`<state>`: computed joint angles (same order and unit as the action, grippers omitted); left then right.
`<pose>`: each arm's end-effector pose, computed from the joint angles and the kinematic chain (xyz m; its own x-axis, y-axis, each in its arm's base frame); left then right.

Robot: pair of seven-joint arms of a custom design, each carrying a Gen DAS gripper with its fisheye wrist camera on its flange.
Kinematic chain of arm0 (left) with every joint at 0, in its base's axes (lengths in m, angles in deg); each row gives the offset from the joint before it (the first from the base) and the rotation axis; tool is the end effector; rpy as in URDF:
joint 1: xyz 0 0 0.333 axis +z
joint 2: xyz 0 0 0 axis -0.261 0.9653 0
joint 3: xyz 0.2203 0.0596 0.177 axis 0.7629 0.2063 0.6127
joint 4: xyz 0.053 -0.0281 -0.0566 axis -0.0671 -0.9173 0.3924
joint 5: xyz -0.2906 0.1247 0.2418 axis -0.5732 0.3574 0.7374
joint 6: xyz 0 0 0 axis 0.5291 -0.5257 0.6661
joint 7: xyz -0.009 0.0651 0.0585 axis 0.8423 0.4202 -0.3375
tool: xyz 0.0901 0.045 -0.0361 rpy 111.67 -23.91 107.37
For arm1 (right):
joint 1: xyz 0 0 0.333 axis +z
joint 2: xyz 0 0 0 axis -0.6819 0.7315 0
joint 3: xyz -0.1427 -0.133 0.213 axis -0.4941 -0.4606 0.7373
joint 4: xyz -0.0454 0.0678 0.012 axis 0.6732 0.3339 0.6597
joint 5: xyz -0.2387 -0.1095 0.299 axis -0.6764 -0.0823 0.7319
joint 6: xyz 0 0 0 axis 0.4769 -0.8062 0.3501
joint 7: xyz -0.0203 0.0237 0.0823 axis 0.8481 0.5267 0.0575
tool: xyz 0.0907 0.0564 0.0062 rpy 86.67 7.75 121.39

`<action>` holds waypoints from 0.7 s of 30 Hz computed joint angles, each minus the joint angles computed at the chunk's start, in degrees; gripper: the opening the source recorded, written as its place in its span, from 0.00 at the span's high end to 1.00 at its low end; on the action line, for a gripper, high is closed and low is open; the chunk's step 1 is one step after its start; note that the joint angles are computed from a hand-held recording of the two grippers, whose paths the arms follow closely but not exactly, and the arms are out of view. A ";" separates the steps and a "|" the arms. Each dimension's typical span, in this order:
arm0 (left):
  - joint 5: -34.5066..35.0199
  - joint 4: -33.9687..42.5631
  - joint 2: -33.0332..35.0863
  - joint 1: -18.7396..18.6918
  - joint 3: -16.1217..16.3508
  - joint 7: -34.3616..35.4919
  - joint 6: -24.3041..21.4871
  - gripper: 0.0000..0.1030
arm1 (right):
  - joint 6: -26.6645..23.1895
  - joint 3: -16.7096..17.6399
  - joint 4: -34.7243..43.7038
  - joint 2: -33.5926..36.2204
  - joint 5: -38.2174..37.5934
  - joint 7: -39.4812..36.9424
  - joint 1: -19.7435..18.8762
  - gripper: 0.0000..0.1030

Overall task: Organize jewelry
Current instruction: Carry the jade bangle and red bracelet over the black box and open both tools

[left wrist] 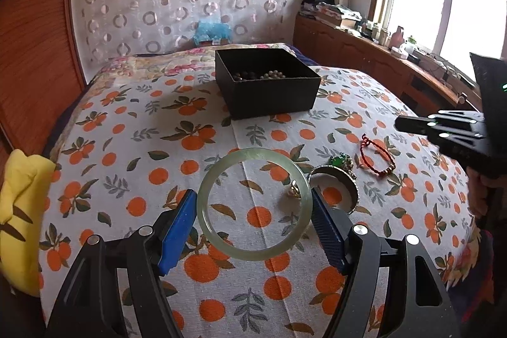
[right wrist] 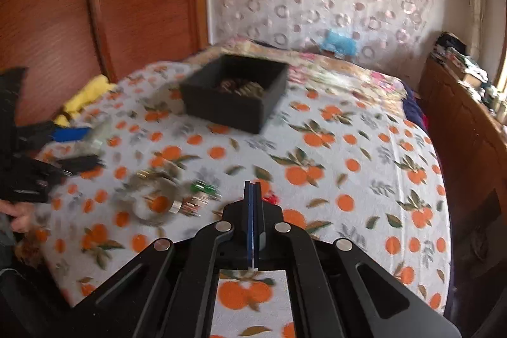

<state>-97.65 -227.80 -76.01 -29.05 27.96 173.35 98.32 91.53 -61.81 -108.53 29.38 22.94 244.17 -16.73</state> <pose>0.4550 -0.1044 0.4633 -0.6508 -0.7559 0.0718 -0.5501 0.4042 -0.7307 0.3759 0.3585 0.4465 0.0368 -0.9990 0.0238 -0.6931 -0.0427 -0.7196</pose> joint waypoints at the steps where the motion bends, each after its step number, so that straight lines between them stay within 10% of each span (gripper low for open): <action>1: 0.03 -0.05 -0.08 -0.03 0.04 0.11 -0.09 0.34 | -0.84 0.17 -0.15 0.20 -0.37 0.57 -0.18 0.99; 8: 0.23 -0.54 -0.42 -0.57 -0.34 0.10 -0.30 0.34 | 1.68 -1.73 -1.38 2.65 2.83 -1.02 -0.34 0.79; 21: 0.77 0.80 0.96 -1.70 -0.97 0.91 1.89 0.34 | 0.99 -2.27 0.61 3.77 5.08 -5.79 0.23 0.97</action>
